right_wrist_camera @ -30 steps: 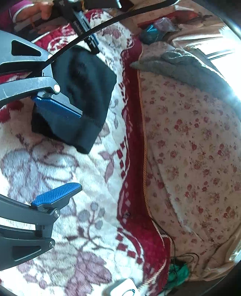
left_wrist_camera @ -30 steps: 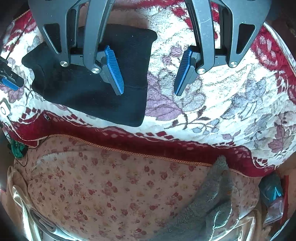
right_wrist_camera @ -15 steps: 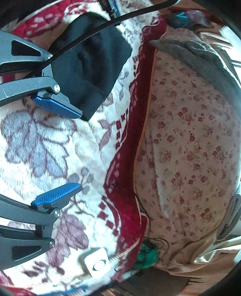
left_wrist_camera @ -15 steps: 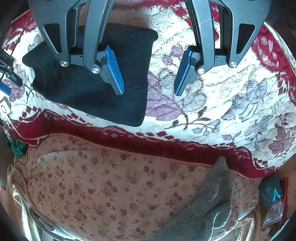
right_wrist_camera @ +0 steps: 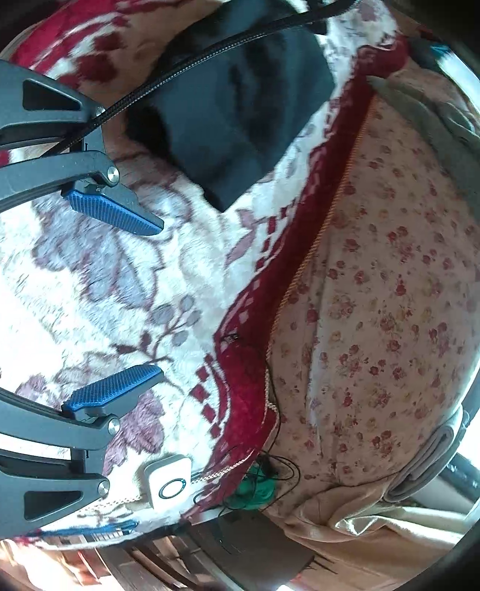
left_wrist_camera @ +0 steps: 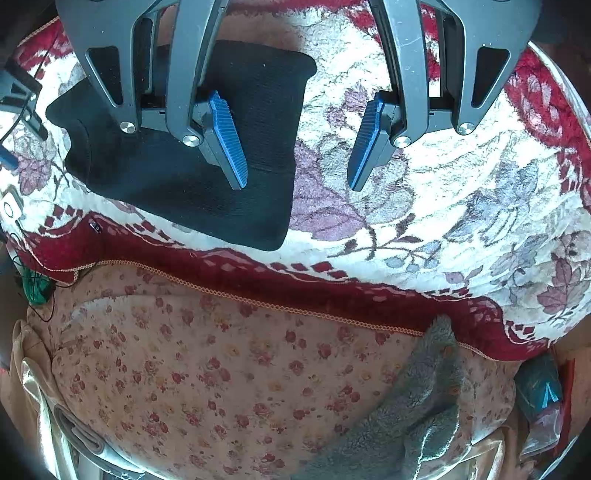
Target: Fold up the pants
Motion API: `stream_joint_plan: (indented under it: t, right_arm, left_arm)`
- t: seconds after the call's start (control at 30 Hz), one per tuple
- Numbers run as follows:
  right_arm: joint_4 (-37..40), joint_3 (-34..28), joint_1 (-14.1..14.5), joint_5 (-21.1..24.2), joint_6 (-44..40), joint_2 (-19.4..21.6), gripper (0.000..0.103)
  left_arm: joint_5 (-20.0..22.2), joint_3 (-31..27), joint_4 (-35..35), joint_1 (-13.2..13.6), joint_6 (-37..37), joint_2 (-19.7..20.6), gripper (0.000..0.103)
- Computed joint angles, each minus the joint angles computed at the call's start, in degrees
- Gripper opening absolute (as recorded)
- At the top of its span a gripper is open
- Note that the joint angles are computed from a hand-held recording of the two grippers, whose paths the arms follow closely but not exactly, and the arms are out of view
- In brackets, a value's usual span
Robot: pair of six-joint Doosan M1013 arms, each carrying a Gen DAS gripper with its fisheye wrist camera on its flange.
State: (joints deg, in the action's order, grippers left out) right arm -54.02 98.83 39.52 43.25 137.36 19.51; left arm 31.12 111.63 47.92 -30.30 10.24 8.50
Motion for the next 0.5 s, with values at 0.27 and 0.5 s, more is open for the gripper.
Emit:
stream_joint_plan:
  t: [0.27,0.5]
  right_arm:
    - [1.8,0.6,-0.4,2.1,-1.8,0.2,0.069]
    - [3.7,0.8,-1.2,2.8,-2.5,0.2,0.069]
  left_arm:
    - [-0.1,0.0,0.0,0.1,0.2,0.0,0.057]
    - [-0.2,0.0,0.0,0.1,0.1,0.1,0.057]
